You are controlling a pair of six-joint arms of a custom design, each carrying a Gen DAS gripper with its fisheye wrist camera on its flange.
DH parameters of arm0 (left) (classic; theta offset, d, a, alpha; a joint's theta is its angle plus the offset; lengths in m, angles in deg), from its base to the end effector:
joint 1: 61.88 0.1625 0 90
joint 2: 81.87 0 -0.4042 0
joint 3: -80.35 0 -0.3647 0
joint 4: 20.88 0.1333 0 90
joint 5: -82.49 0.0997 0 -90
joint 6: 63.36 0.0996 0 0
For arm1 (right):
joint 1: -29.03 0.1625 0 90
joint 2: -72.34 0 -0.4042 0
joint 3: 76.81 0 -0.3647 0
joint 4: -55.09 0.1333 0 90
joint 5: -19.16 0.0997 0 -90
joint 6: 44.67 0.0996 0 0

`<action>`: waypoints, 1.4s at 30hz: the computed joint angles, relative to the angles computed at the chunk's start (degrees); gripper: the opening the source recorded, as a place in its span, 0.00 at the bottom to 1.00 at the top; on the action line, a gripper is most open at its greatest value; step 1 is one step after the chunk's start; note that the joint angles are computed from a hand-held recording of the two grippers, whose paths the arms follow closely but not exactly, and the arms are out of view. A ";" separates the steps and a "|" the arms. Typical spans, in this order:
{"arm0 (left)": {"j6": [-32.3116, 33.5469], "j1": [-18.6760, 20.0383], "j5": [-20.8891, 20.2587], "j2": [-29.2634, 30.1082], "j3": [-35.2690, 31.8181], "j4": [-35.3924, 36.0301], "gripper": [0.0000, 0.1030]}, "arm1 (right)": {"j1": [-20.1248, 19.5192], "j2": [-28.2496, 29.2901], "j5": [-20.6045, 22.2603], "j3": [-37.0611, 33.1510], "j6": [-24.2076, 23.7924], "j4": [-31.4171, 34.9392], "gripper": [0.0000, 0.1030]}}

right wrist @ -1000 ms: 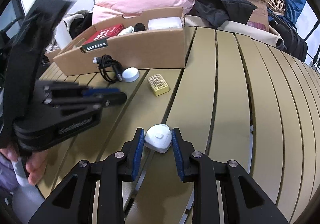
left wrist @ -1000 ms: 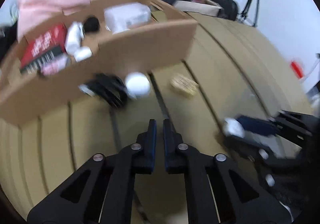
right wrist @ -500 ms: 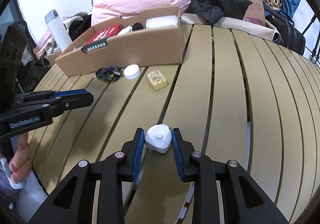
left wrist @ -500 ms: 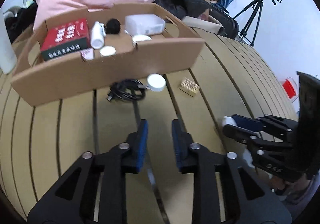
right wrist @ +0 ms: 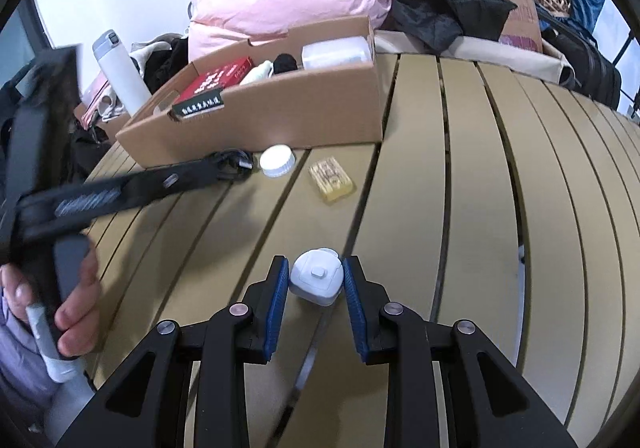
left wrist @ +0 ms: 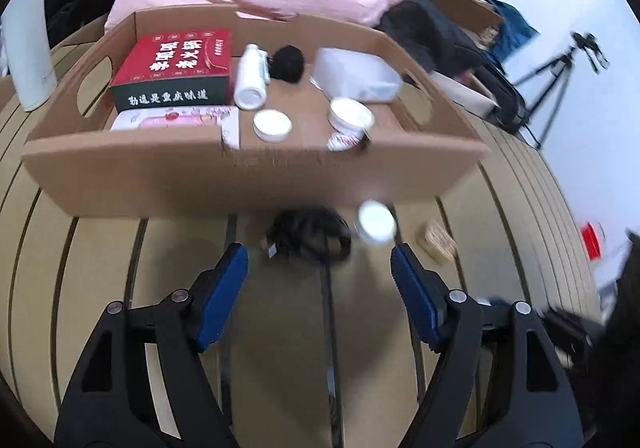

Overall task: Organize objects
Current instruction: 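Grasp the black cable with the left gripper while the right gripper grasps a white cap, then lower the black cable and white cap into the tray and open both grippers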

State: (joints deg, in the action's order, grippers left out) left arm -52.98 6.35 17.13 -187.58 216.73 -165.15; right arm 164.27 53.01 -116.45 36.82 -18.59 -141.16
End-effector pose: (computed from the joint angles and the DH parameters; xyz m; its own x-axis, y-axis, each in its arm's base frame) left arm 0.0393 -0.3730 0.3225 -0.8300 0.3325 -0.4479 0.4975 0.8043 -0.3250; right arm 0.3747 -0.2840 -0.1149 -0.8422 -0.0497 0.5369 -0.3612 0.7913 -0.4933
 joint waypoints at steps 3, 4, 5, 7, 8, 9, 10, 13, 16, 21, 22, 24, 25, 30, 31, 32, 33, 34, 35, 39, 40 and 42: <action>-0.21 -1.13 4.31 1.66 1.79 -3.68 0.29 | 0.20 -0.05 -0.01 -0.03 -0.05 -0.73 0.30; -0.81 -1.48 5.28 1.26 2.18 -3.59 0.22 | 0.23 -0.06 -0.08 0.07 -0.02 -0.84 0.30; -1.73 -1.33 4.86 0.61 2.05 -2.06 0.21 | 0.23 -0.06 -0.10 0.18 0.11 -0.93 0.30; -3.58 -1.29 4.73 -1.29 2.33 -0.19 0.19 | 0.07 -0.07 0.29 0.64 0.67 -1.29 0.30; -4.52 -1.53 5.18 -2.68 2.61 0.94 0.18 | -0.02 -0.10 0.51 0.86 0.96 -1.42 0.30; -5.67 -1.72 5.63 -3.97 2.70 2.38 0.18 | 0.08 -0.21 0.73 1.05 1.49 -1.23 0.30; -6.94 -1.61 4.94 -6.06 2.35 5.23 0.17 | 0.36 -0.36 0.67 1.10 1.90 -0.73 0.30; -8.71 -2.46 1.74 -14.08 0.48 15.13 0.17 | 2.27 -1.49 0.44 1.39 3.15 1.97 0.30; -12.07 -8.36 1.85 -24.45 -3.40 27.66 0.17 | 5.63 -3.84 -0.43 2.27 4.81 5.37 0.30; -16.53 -19.86 1.45 -30.49 -16.42 43.92 0.18 | 12.00 -9.88 -3.98 2.48 6.26 13.77 0.30; -17.71 -24.50 4.21 -30.85 -19.22 47.22 0.18 | 12.68 -10.88 -4.19 2.21 5.95 14.86 0.30; -18.68 -29.96 8.27 -30.18 -22.24 49.27 0.18 | 13.86 -13.35 -3.76 1.71 3.46 15.11 0.30; -18.91 -31.02 8.89 -28.41 -24.39 50.09 0.18 | 14.19 -14.60 -3.24 1.16 1.62 15.30 0.30; -18.92 -26.82 5.65 -14.52 -35.14 45.86 0.18 | 12.67 -20.50 2.20 -4.24 -10.35 17.25 0.30; -18.26 -25.92 5.78 -11.54 -36.46 44.79 0.18 | 11.71 -21.17 3.27 -5.95 -11.75 19.40 0.30; -17.23 -25.01 6.44 -8.42 -37.15 43.40 0.18 | 10.94 -21.22 3.56 -7.66 -12.73 21.32 0.30; -15.98 -24.06 7.83 -5.81 -37.07 41.23 0.18 | 9.59 -20.57 2.89 -10.79 -14.06 24.22 0.30; -14.75 -23.22 9.92 -3.77 -36.38 38.93 0.18 | 8.32 -19.68 1.93 -13.20 -14.83 26.27 0.30; -12.00 -21.25 11.59 -0.16 -35.68 35.72 0.18 | 7.11 -18.57 0.75 -15.30 -15.54 28.04 0.30; -10.85 -10.67 7.93 13.19 -36.57 32.34 0.18 | -1.93 -11.53 0.69 -25.93 -13.80 39.08 0.30; -10.52 -8.43 6.88 15.67 -35.86 30.78 0.18 | -3.51 -9.87 0.87 -27.78 -12.78 40.84 0.30; -9.39 -5.47 6.54 19.47 -33.81 27.03 0.18 | -6.51 -5.46 -0.83 -32.05 -11.23 44.76 0.30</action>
